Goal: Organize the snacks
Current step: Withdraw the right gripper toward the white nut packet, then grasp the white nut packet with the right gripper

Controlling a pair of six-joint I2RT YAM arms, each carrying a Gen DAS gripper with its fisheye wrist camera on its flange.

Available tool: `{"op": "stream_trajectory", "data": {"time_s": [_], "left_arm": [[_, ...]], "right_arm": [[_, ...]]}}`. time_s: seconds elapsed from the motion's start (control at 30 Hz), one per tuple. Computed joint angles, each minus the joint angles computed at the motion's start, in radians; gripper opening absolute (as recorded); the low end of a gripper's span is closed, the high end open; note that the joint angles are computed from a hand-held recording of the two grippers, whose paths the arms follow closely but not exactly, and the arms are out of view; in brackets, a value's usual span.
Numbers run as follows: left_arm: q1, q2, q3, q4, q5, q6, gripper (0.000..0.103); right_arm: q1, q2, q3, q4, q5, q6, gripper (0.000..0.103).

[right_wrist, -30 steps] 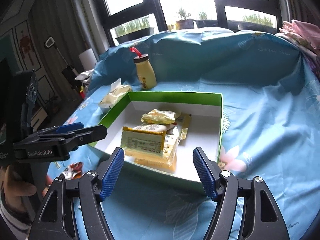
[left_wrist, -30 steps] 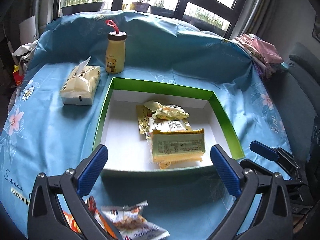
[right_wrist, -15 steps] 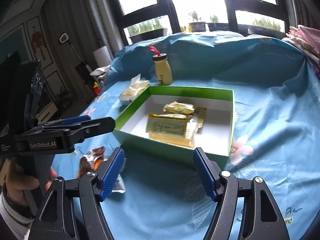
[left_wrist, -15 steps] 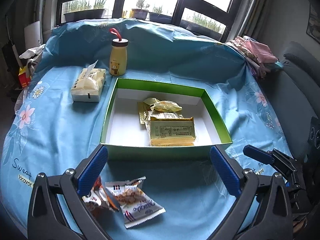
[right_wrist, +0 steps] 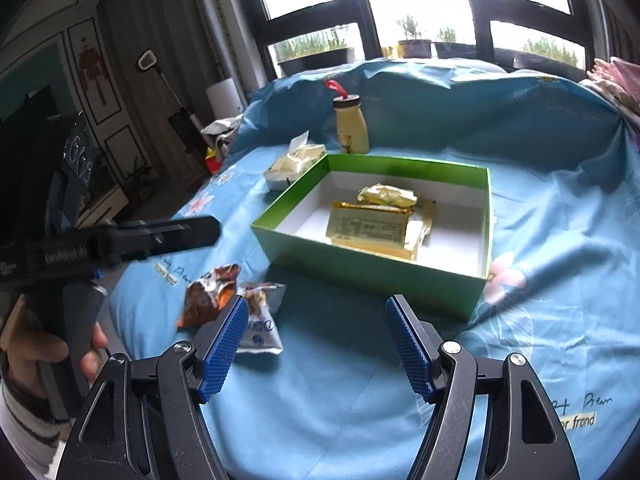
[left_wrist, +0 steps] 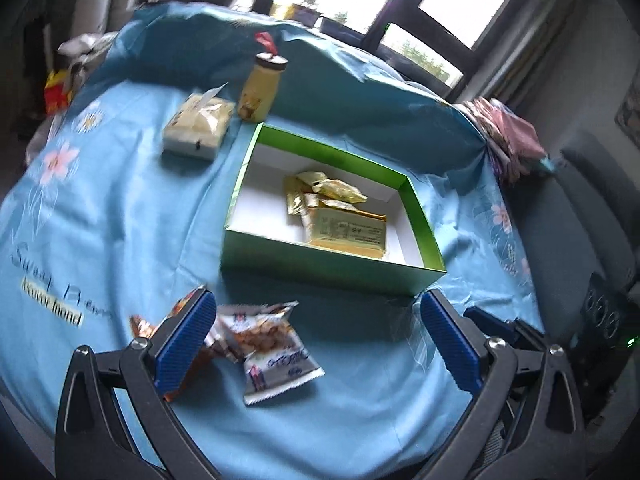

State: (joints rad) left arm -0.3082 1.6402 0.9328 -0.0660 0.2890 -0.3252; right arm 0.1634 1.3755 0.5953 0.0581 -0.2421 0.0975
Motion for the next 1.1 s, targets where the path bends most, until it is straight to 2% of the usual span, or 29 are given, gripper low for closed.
{"op": "stream_trajectory", "data": {"time_s": [0.13,0.27,0.43,0.57,0.77,1.1], "left_arm": [[0.047,-0.023,-0.053,0.004,0.055,-0.018,0.102],[0.088,-0.030,-0.128,0.030,0.163,-0.039,0.102],[0.088,-0.001,-0.188,0.073,0.237,-0.017,0.102],[0.088,0.063,-0.205,0.119,0.267,-0.007,0.102],[0.096,0.134,-0.212,0.194,0.299,-0.022,0.102],[0.091,0.218,-0.149,0.225,0.312,-0.038,0.101]], "right_arm": [[0.003,0.023,-0.010,0.011,-0.015,0.006,0.072],[0.016,0.065,-0.011,0.022,-0.025,0.010,0.072],[0.030,0.131,-0.004,0.049,-0.062,0.008,0.072],[0.043,0.209,0.012,0.072,-0.106,0.013,0.072],[0.085,0.309,0.042,0.088,-0.104,-0.011,0.072],[0.134,0.430,0.121,0.107,-0.069,-0.045,0.072]]}}
